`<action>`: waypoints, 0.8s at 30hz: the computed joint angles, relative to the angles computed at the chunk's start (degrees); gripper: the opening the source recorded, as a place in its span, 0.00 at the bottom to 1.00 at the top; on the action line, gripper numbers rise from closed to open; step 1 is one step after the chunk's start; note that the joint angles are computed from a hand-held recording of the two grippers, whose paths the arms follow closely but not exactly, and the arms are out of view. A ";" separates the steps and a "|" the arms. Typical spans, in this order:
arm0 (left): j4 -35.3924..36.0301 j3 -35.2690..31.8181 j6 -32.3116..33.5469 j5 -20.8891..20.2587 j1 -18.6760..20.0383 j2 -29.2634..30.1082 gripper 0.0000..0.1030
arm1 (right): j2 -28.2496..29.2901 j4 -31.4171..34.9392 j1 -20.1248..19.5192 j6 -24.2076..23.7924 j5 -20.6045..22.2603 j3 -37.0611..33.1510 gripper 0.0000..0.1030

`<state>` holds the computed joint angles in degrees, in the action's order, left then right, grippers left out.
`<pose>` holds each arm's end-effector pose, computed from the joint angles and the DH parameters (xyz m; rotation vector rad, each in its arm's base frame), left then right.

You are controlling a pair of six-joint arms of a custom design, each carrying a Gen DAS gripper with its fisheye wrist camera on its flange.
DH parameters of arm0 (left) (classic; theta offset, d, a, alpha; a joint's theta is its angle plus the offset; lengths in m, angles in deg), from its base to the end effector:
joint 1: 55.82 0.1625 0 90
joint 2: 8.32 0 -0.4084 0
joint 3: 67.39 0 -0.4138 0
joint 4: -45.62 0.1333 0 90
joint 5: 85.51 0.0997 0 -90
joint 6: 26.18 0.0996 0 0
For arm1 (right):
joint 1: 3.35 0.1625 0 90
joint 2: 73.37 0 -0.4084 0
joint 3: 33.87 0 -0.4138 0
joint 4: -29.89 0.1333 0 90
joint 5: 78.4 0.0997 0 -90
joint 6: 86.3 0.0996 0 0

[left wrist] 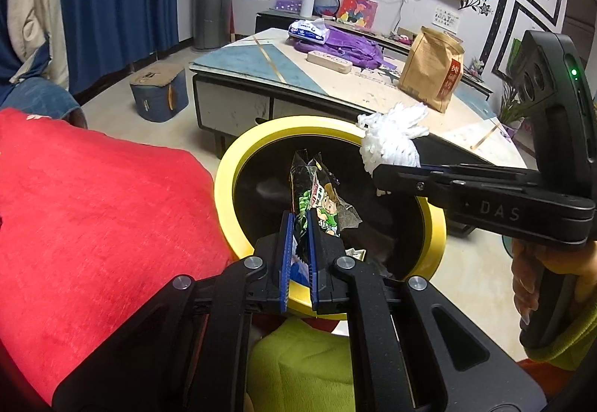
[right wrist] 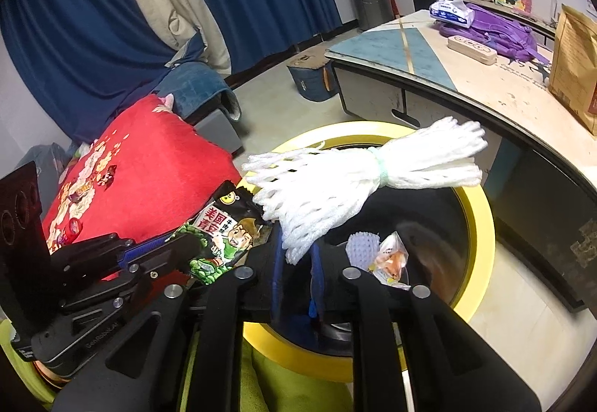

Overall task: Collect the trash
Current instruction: 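Carry the foam net and green snack bag over the yellow bin and release both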

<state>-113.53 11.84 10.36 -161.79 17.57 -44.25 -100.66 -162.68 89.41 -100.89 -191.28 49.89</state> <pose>-0.0680 -0.7767 0.0748 1.1731 2.5164 -0.5695 0.1295 -0.7214 0.0130 0.1638 -2.4968 1.0031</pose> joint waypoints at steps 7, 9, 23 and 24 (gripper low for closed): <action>0.11 -0.63 -1.07 -0.25 0.13 0.44 0.35 | -0.17 -1.96 -0.32 2.04 -1.22 0.37 0.40; -0.78 -0.18 -0.99 -0.21 0.16 0.12 0.41 | -0.14 -2.77 -0.40 2.54 -1.80 0.39 0.45; -5.87 2.13 -5.95 0.31 0.29 -3.00 0.89 | 0.46 -6.08 0.01 2.19 -3.75 0.24 0.70; -6.28 2.30 -5.92 0.36 0.36 -3.20 0.89 | 0.48 -6.16 0.08 2.00 -3.78 0.13 0.70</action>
